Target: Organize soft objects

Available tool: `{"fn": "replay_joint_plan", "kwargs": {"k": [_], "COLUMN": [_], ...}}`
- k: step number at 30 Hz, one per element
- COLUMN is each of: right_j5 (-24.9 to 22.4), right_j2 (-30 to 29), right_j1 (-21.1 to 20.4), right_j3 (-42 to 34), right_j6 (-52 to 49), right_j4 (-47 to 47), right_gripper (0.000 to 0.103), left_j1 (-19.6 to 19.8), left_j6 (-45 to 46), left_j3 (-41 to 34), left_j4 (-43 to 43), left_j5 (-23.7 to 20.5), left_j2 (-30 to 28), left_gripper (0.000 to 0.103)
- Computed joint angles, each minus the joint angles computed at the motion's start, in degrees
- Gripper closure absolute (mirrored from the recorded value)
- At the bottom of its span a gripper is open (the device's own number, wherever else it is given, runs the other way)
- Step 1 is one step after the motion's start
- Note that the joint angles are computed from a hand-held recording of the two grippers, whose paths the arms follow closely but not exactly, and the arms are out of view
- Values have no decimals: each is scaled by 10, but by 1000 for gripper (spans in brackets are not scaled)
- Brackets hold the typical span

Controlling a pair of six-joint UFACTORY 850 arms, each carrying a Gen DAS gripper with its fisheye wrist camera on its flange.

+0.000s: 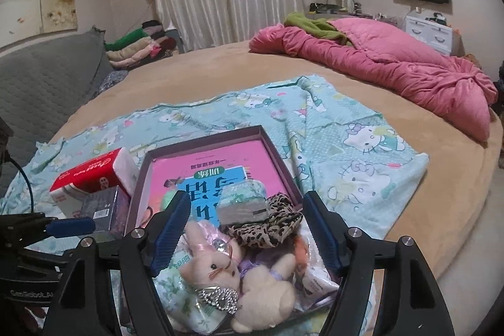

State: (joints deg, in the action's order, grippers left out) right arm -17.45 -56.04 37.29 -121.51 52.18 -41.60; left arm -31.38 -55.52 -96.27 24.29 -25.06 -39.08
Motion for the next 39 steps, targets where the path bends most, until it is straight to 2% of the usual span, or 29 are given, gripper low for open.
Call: {"fn": "replay_joint_plan", "kwargs": {"k": [3, 9, 12, 14, 23, 30, 39], "right_j5": [-6, -22, -32, -35, -51, -57, -64], "right_j2": [11, 32, 42, 51, 89, 130, 155], "right_j1": [6, 19, 25, 29, 55, 72, 80], "right_j3": [12, 22, 23, 28, 75, 148, 201], "right_j6": [52, 66, 38, 25, 33, 169, 196], "right_j4": [-50, -49, -10, 10, 29, -97, -110], "right_gripper": [25, 24, 22, 22, 18, 15, 13], "left_j1": [-1, -3, -6, -8, -19, -33, -50], "left_j6": [-21, -61, -89, -108, -198, -247, -278], "left_j3": [16, 47, 63, 74, 131, 168, 188], "left_j4": [19, 57, 82, 99, 171, 192, 198], "left_j5": [7, 18, 17, 12, -12, -40, -68], "left_j2": [13, 39, 53, 63, 114, 137, 146], "left_gripper": [34, 33, 31, 24, 22, 22, 22]}}
